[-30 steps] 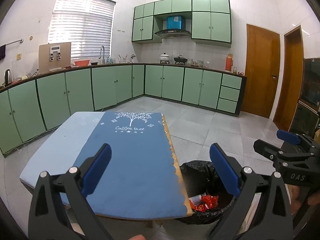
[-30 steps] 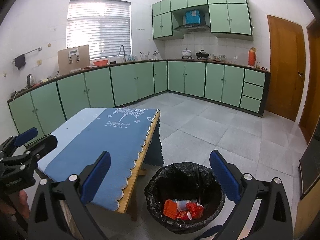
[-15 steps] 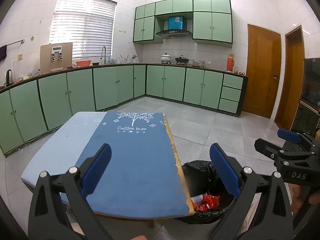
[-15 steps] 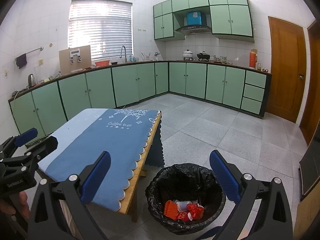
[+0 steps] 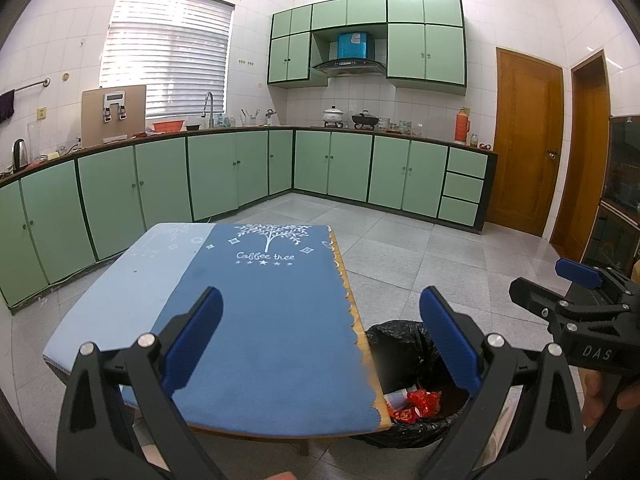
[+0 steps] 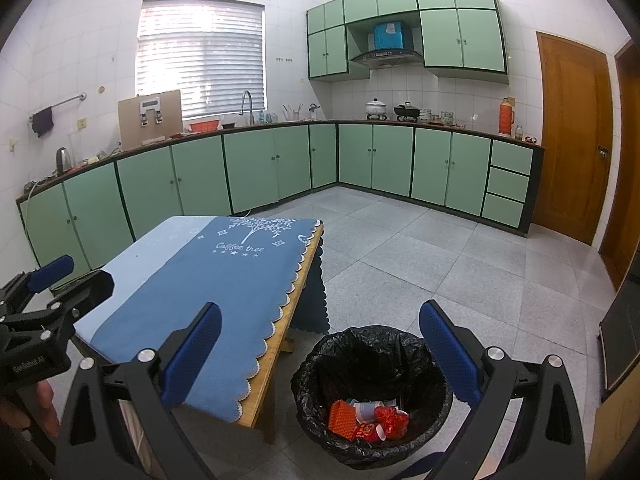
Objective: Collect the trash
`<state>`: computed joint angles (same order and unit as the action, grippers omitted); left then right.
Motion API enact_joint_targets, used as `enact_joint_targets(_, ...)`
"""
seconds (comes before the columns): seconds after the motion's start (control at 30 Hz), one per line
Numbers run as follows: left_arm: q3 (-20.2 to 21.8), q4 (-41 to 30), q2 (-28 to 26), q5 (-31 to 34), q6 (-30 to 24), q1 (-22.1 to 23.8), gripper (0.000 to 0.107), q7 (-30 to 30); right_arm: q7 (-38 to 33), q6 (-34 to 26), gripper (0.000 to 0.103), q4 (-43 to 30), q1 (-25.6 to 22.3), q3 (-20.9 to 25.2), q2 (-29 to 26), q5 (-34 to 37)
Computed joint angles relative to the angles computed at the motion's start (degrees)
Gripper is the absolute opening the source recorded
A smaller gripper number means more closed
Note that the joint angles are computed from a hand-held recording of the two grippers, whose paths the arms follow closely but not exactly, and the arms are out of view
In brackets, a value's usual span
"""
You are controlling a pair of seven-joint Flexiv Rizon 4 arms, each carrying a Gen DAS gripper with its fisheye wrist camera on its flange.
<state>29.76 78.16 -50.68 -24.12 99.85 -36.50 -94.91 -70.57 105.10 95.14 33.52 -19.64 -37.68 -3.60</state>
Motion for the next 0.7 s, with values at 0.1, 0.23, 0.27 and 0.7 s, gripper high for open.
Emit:
enact_joint_targets(0.1, -0.05, 0.0, -0.02, 0.07, 0.09, 0.06, 0.096, -0.05, -0.04, 0.19, 0.097, -0.05, 0.08, -0.09, -0.12, 0.13)
enact_joint_targets(0.23, -0.06, 0.05, -0.03, 0.1, 0.19, 0.09, 0.096, 0.01, -0.18, 0.24, 0.097, -0.12, -0.1, 0.1, -0.17, 0.2)
enact_joint_targets(0.27, -0.02, 0.3, 0.07, 0.1, 0.33, 0.02, 0.096, 0.02, -0.21, 0.23, 0.097, -0.13, -0.1, 0.1, -0.17, 0.22)
enact_joint_targets(0.7, 0.1, 0.33, -0.18, -0.46, 0.31, -0.09, 0.096, 0.43, -0.32, 0.34, 0.097, -0.04, 0.03, 0.04, -0.01, 0.64)
